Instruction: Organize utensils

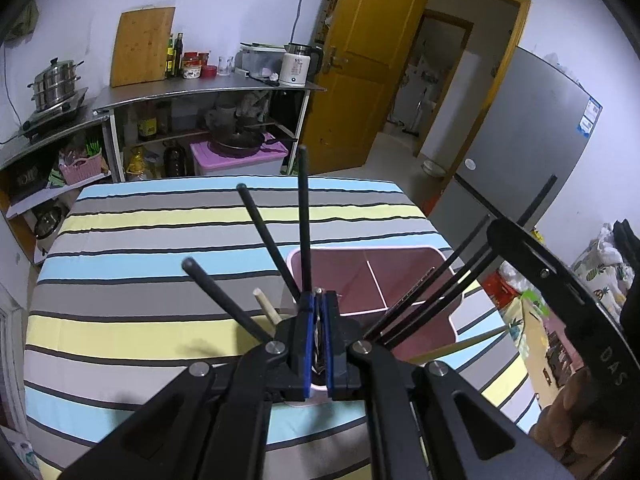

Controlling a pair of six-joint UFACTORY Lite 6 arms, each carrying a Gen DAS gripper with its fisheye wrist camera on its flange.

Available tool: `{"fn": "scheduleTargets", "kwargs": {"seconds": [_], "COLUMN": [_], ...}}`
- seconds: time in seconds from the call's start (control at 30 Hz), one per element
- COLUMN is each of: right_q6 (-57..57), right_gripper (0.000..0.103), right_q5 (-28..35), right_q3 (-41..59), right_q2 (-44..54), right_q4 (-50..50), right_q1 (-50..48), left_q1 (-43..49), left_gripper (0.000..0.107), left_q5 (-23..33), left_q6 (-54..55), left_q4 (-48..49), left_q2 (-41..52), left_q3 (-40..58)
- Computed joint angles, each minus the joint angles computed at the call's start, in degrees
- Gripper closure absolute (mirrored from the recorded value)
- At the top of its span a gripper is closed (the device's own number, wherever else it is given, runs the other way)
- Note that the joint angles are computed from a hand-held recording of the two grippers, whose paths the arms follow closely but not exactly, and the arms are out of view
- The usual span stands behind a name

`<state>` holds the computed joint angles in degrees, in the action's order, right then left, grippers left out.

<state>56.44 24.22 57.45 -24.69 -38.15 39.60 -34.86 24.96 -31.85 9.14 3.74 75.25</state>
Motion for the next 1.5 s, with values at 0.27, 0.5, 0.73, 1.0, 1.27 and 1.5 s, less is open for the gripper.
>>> {"fn": "scheduleTargets", "kwargs": {"seconds": [0.27, 0.5, 0.73, 1.0, 1.27, 1.5], "right_q6": [-0.6, 1.5, 6.5, 17.9, 32.9, 44.4], "right_gripper": [0.092, 0.092, 0.092, 0.092, 0.091, 0.091], "right_q5": [1.9, 5.4, 11.8, 26.1, 49.5, 64.1], "right_q3": [0.8, 1.3, -1.1, -5.8, -10.0, -14.2], "right_q2": [-1.1, -3.5, -9.9, -17.6, -20.9, -21.2], "right_q4": [-0.2, -2.6, -7.0, -16.3, -25.2, -25.5], "right_q1": [1.1, 3.5, 9.4, 25.8, 52.6, 70.2], "left_q1": [-0.7, -1.9, -1.9, -9.1, -23.9, -39.2], "left_gripper": [0.098, 0.083, 0.082, 0.079, 0.071, 0.066], "left_q5": [0.4, 2.0, 2.0, 5.2, 15.5, 27.5], "left_q6": [-4.0, -9.8, -13.7, -31.1, -51.3, -65.8], "left_q4": [4.0, 10.6, 12.8, 26.8, 42.4, 50.5], "left_q2": [-1.9, -6.7, -15.4, -26.7, -34.1, -37.5], "left_q3": [-0.8, -2.7, -9.9, -20.6, -28.0, -33.8]}}
